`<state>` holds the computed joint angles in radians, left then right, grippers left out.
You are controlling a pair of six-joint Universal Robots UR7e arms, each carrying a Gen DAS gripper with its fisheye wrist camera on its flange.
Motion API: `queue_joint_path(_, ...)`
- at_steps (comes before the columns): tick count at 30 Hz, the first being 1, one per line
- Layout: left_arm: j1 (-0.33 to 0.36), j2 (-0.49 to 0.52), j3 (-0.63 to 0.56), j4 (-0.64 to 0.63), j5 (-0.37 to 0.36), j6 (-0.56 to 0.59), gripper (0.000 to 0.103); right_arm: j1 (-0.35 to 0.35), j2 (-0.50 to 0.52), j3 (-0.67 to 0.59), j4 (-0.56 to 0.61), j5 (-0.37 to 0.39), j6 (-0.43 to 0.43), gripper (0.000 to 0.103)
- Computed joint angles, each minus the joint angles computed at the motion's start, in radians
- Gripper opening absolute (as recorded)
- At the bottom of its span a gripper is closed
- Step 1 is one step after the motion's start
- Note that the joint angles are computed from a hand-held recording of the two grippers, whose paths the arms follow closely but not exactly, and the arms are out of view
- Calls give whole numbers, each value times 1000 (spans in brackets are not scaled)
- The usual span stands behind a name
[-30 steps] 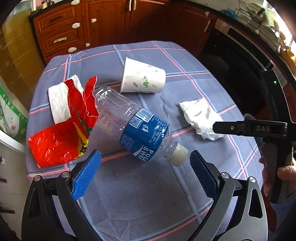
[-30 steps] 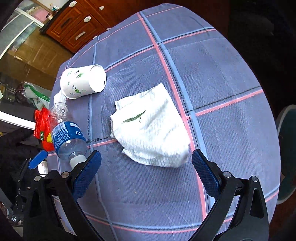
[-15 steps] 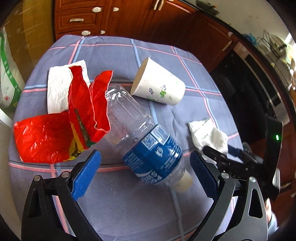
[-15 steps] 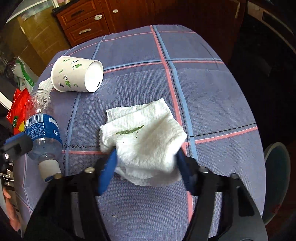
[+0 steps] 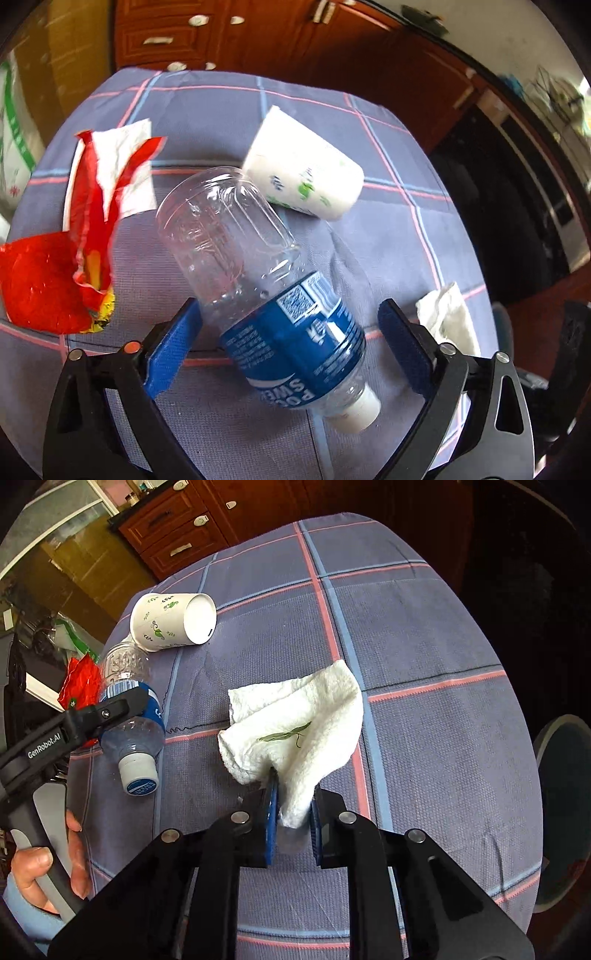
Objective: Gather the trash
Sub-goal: 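Grasp the white tissue with the right tool while the left tool approaches the water bottle, then grasp the plastic water bottle with the left tool while the right tool holds the tissue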
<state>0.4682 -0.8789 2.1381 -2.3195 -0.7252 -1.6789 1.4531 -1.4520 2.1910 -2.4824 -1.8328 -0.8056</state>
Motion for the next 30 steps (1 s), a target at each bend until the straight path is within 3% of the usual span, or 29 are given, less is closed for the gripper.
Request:
queue_joint_path(6, -9, 45, -26, -48, -31, 123, 86, -40, -45, -9, 67, 31, 12, 14)
queue_joint_path(10, -19, 84, -45, -138, -104, 302, 86, -62, -80, -20, 98, 53, 7, 14)
queue_joint_path(14, -49, 132, -93, -113, -165, 409, 86, -86, -94, -35, 124, 53, 28, 15)
queue_joint_path(20, -62, 164, -142, -47, -193, 421, 87, -119, -110, -41, 156, 65, 27, 15)
queue_joint_path(30, -15, 160, -212, 40, -172, 331, 91, -170, -128, -45, 199, 78, 18, 17)
